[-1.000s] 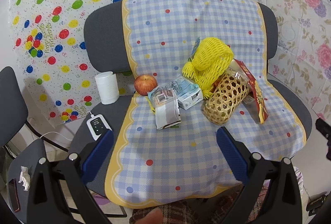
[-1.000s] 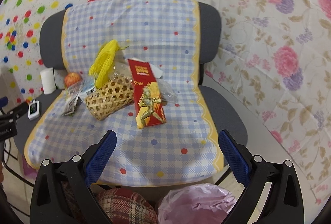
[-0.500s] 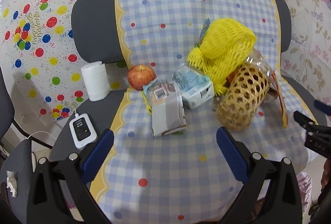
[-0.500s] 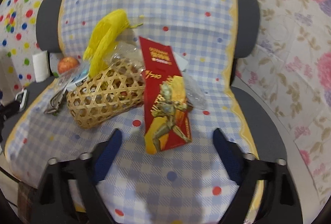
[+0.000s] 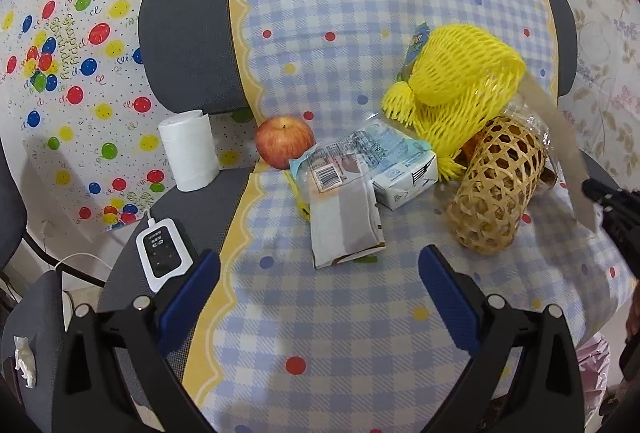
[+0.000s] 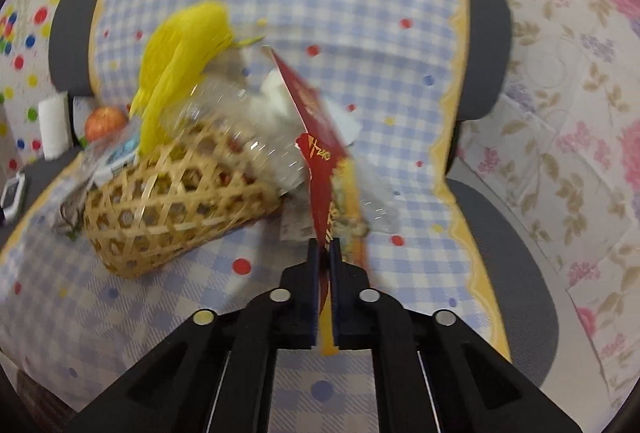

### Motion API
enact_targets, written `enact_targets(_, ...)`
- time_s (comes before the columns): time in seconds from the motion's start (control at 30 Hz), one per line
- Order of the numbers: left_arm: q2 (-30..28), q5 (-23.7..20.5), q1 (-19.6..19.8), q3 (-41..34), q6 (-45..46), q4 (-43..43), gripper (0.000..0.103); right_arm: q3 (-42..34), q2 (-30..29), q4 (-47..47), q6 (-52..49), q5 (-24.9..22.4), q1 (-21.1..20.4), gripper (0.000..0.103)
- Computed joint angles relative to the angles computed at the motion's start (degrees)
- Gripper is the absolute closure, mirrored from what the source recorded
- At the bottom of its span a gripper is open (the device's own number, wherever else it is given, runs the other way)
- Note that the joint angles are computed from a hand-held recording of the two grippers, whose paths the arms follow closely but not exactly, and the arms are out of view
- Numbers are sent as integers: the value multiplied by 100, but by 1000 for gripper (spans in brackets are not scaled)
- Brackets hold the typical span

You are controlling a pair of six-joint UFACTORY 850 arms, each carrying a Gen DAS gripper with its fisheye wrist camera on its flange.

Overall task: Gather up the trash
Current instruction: 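Grasp the red snack box with the right gripper and lift it, then grasp the yellow foam net with the left gripper while the right holds the red box, then carry the yellow net and red box to the pink trash bag and release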

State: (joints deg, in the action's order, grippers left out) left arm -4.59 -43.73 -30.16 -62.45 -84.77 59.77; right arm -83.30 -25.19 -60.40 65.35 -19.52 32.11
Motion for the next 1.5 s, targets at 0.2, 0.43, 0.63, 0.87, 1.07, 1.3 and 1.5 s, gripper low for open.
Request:
enact_targets(0.2, -155, 178, -144, -447, 71, 341, 7, 767, 977, -280, 1119, 701, -402, 102)
enact_targets(0.43, -1030, 551, -252, -1667, 285, 858, 17, 1059, 1356, 77, 800, 734, -545, 102)
enact_targets(0.63, -1873, 448, -232, -2644, 594, 858, 17, 1067, 1335, 46, 808, 814, -693, 102)
enact_targets(0.87, -2558, 164, -60, -3558, 1452, 316, 36, 1043, 1271, 746, 187, 1020, -802, 102)
enact_targets(1.07, -2102, 432, 87, -3201, 1480, 574, 93, 1143, 1375, 193, 686, 1090, -763, 102)
enact_targets(1.3, -841, 1108, -79, -2361, 633, 1474, 93, 1492, 1887, -2001, 2869, 1157, -673, 102)
enact_targets(1.5, -11, 1491, -734, -1383, -595, 2614, 93, 2097, 2635, -2107, 3096, 990, -573, 102)
